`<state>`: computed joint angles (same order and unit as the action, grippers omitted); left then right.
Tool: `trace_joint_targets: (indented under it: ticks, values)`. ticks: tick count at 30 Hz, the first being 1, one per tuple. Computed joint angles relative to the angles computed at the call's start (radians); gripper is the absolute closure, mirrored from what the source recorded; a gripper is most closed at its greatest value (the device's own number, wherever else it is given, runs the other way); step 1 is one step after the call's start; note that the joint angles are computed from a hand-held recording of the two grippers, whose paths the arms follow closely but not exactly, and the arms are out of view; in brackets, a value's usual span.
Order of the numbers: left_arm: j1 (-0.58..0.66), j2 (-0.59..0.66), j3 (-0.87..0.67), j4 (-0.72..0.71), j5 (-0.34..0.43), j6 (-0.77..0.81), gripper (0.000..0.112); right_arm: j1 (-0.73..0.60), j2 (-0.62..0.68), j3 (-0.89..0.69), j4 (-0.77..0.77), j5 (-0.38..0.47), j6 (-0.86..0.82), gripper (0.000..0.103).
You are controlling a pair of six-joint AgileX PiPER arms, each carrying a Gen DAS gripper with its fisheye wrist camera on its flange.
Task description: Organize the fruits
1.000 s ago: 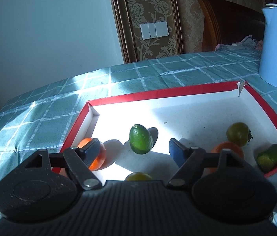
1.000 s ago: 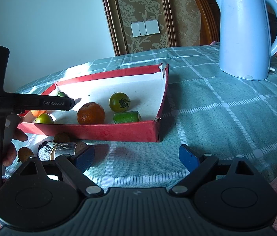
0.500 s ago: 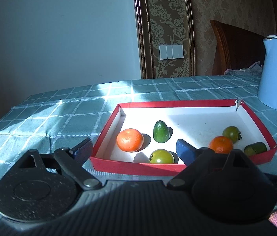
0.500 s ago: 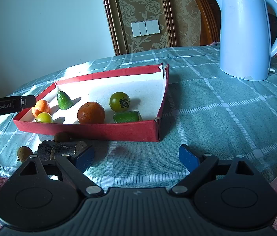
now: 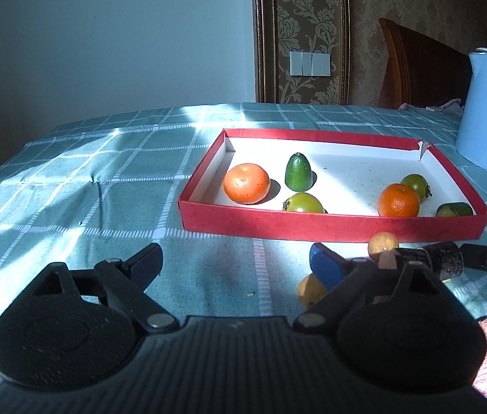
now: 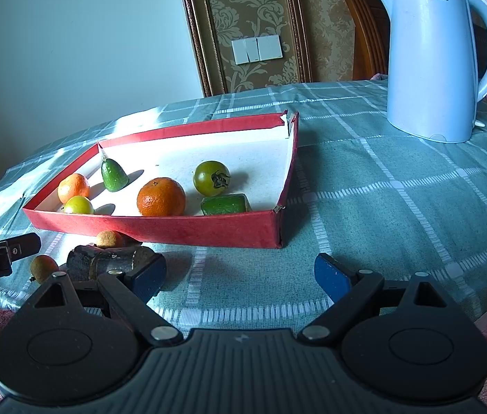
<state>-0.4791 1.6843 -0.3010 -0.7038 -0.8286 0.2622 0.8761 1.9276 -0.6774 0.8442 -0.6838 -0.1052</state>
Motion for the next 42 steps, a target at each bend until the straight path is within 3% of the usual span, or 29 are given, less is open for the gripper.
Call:
trace_joint_targets:
  ticks: [9, 12, 15, 20, 25, 30, 39, 42]
  values:
    - [-0.061, -0.019, 0.055, 0.031, -0.046, -0.024, 0.02, -0.003, 0.001, -0.001, 0.0, 0.001, 0.001, 0.01]
    - [-0.048, -0.062, 0.105, 0.141, -0.064, -0.126, 0.02, -0.003, 0.001, -0.002, 0.0, 0.001, 0.001, 0.01]
    - [-0.109, -0.047, 0.096, 0.053, -0.092, -0.06, 0.019, -0.002, 0.002, -0.002, 0.001, 0.0, 0.001, 0.01]
    - [-0.089, 0.016, 0.042, 0.038, -0.052, -0.025, 0.019, -0.002, 0.002, -0.003, 0.002, -0.001, 0.001, 0.01]
    - [0.009, 0.02, 0.006, 0.108, 0.041, -0.066, 0.021, -0.003, 0.002, -0.002, -0.001, 0.001, 0.001, 0.01]
    - [0.087, 0.026, -0.041, 0.178, 0.132, -0.087, 0.033, -0.004, 0.002, -0.003, 0.0, 0.001, 0.0, 0.01]
    - [0.123, 0.053, -0.111, 0.221, 0.189, -0.032, 0.045, 0.003, -0.006, 0.029, -0.063, -0.04, 0.043, 0.01]
    - [0.101, 0.07, -0.105, 0.19, 0.151, -0.007, 0.044, 0.041, -0.013, 0.044, -0.049, -0.064, -0.011, 0.01]
